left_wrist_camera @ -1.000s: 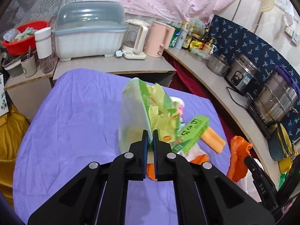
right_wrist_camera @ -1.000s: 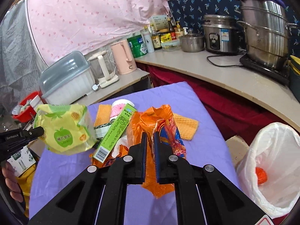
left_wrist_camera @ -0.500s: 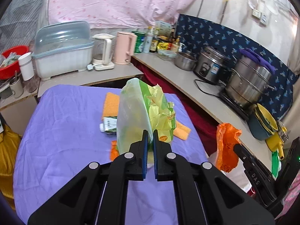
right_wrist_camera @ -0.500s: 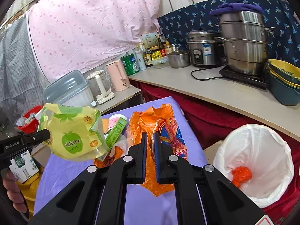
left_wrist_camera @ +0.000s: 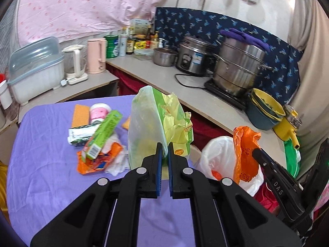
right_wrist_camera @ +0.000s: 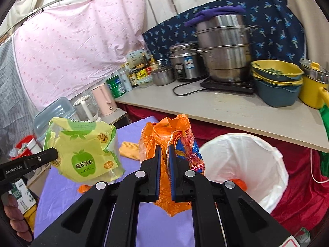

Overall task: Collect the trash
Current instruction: 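Carry the snack bag and orange wrapper over the trash bin with both tools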

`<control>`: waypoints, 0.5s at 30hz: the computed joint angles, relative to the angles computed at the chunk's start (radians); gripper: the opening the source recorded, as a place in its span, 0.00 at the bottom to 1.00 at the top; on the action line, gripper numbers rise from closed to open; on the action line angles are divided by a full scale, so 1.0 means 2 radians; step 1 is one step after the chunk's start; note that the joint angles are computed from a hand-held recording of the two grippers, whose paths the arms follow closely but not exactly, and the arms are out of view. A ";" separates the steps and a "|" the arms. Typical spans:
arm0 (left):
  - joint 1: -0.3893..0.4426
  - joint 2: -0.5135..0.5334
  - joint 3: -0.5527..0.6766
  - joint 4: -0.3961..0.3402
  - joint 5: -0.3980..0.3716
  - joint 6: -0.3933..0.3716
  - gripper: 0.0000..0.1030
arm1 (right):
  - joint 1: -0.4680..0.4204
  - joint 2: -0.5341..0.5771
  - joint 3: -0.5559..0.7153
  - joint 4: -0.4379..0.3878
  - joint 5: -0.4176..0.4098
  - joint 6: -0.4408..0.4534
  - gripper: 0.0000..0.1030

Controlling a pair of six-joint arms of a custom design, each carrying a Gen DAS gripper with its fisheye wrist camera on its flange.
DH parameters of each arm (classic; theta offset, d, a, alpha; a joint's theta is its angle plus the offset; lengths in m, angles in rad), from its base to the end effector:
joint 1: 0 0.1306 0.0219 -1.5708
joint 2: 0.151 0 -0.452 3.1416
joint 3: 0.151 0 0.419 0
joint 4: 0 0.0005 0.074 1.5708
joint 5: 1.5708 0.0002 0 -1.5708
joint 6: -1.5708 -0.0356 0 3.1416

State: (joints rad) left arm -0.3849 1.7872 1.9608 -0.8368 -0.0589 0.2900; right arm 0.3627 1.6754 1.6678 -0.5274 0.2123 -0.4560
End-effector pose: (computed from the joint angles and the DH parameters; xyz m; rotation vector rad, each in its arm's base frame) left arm 0.6338 -0.2550 0.5572 0.0744 2.2485 -0.3008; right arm 0.6093 0.2227 0.5091 0.2253 2.0920 0.2710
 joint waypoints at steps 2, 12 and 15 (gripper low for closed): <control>-0.012 0.011 0.017 -0.007 0.000 -0.007 0.05 | -0.009 -0.011 -0.016 0.005 0.003 -0.005 0.07; -0.059 0.063 0.091 -0.037 0.014 -0.032 0.05 | -0.053 -0.047 -0.073 0.019 0.011 -0.029 0.07; -0.070 0.082 0.117 -0.050 0.017 -0.038 0.05 | -0.062 -0.052 -0.083 0.023 0.010 -0.032 0.07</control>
